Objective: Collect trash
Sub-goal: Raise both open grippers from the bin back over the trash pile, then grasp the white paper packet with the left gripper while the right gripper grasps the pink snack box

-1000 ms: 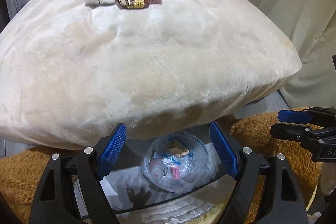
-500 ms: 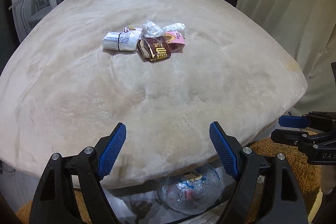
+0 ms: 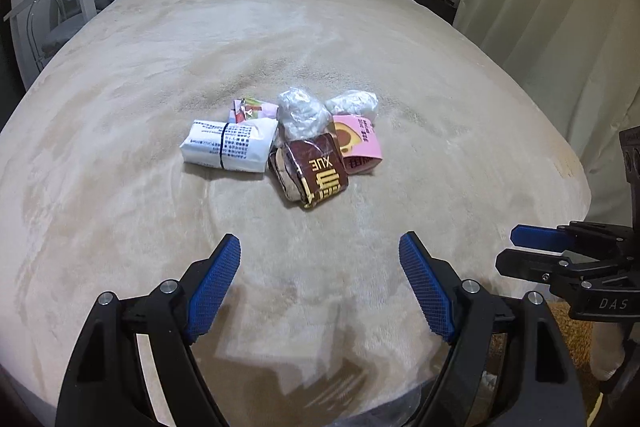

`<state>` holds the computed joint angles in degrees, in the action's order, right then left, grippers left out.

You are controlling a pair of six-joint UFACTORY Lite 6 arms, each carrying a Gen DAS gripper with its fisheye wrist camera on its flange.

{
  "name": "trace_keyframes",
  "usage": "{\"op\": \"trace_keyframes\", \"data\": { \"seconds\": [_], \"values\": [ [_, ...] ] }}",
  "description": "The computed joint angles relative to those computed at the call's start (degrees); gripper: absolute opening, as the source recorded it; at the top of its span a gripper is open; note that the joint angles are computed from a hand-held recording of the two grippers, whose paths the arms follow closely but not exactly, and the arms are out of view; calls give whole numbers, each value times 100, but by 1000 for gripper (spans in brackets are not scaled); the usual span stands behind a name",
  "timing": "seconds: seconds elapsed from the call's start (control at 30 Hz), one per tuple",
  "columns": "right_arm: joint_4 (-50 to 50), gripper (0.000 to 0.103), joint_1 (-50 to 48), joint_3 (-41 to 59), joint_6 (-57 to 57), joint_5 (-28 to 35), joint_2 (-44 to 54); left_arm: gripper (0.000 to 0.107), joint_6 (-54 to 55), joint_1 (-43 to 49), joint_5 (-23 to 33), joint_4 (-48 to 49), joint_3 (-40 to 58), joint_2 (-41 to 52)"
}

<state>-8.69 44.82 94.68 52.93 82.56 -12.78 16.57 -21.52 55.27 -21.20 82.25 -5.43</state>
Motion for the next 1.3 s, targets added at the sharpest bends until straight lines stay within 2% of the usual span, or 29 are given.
{"op": "trace_keyframes", "data": {
  "seconds": [0.17, 0.37, 0.57, 0.67, 0.83, 1.03, 1.07, 1.1, 1.13, 1.3],
  "values": [
    [836, 52, -1582, 207, -1370, -571, 446, 80, 46, -60, -121, 83, 808, 966],
    [1615, 51, -2470, 634, -2320, -869, 1270, 80, 117, 92, -1, 474, 1807, 1882],
    [2121, 52, -2745, 991, -2763, -989, 2085, 80, 206, 239, 87, 771, 2577, 2602],
    [2384, 52, -2885, 1273, -2887, -933, 2501, 86, 262, 243, -39, 915, 2762, 2853],
    [2481, 52, -2907, 1907, -2933, -900, 3069, 87, 314, 293, -26, 934, 3068, 3340],
    [2850, 52, -3066, 1785, -3047, -998, 3278, 87, 581, 425, 55, 677, 3472, 3704],
    [2807, 49, -3059, 1792, -3042, -1013, 3292, 86, 638, 444, 53, 621, 3507, 3750],
    [2777, 43, -3051, 1827, -3056, -1026, 3313, 82, 686, 464, 68, 572, 3568, 3807],
    [2743, 42, -3035, 1869, -3071, -1018, 3331, 75, 761, 493, 141, 486, 3661, 3886],
    [2520, 35, -2907, 2062, -3012, -975, 3420, 73, 900, 472, 62, 463, 3560, 3825]
  ]
}}
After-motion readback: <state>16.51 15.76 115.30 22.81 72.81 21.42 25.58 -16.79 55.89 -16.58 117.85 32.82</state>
